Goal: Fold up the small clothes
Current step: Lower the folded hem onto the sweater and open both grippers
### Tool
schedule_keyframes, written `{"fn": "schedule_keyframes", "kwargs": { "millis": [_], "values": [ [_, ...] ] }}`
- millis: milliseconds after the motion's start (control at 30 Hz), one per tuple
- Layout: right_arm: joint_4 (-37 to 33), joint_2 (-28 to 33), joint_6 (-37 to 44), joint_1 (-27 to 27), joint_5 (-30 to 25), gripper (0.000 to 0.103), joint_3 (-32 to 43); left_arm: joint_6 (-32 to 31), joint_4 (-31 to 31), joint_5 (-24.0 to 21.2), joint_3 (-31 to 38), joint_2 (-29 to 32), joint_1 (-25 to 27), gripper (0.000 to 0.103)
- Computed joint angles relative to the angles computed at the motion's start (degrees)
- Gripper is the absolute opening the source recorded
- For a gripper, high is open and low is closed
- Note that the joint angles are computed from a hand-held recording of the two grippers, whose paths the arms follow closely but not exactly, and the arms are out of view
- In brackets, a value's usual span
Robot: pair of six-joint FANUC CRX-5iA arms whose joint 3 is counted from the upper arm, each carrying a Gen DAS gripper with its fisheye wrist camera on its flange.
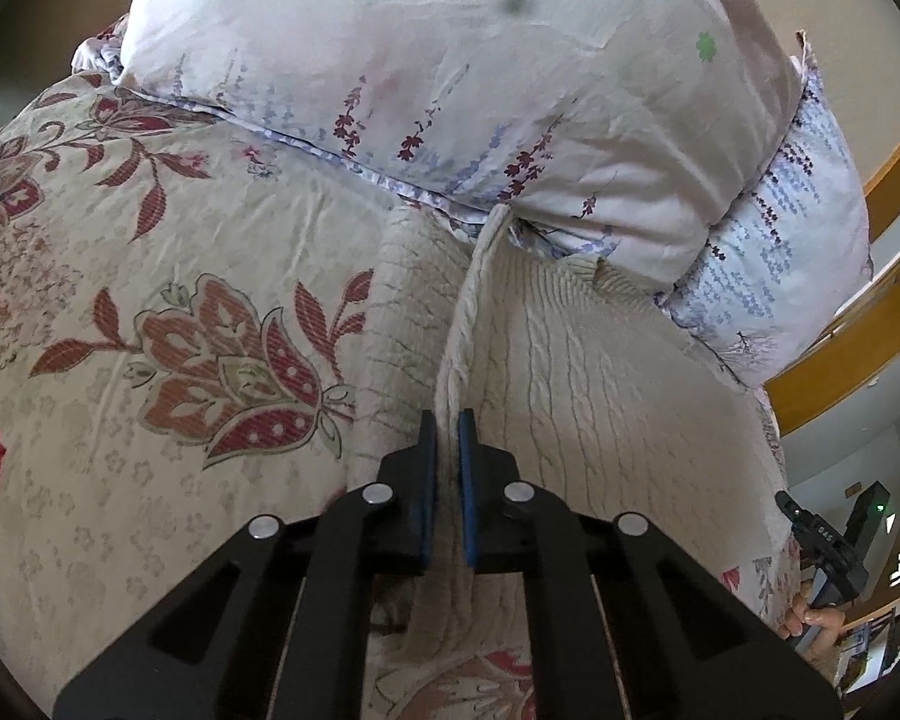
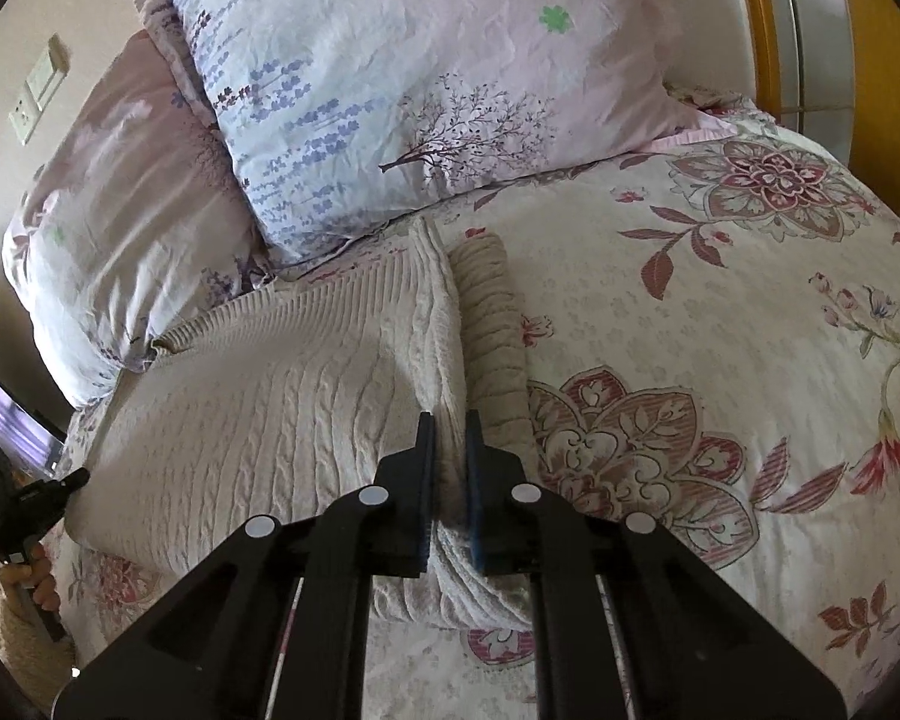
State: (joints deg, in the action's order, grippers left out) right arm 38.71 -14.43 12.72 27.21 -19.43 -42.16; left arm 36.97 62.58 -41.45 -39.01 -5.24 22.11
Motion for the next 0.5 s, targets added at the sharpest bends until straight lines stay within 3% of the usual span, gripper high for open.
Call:
{"fn": "schedule_keyframes", "kwargs": {
  "millis": [67, 200, 400, 500],
  "values": [
    [0.62, 1.03, -0.26, 0.09, -1.38, 0.010, 0.58, -0.68, 0.47, 0.10, -0.80, -0.71, 0.30, 0.006],
    [-4.65, 3.39, 3.57, -0.35, -2.74, 0.009, 3.06, -0.26, 0.18, 0.41, -1.24, -0.37, 0.46, 0.006],
    [-3.57, 3.84, 3.71, 0.56, -5.72, 0.010, 4.17, 0.48, -0.85, 2.32, -0.82, -0.36, -1.00, 0.010],
    [1.54, 2.92, -1.06, 1.92, -7.40, 0.009, 2.74, 0.95, -2.31, 2.67, -0.20, -0.53, -1.37, 0.010]
  ]
}}
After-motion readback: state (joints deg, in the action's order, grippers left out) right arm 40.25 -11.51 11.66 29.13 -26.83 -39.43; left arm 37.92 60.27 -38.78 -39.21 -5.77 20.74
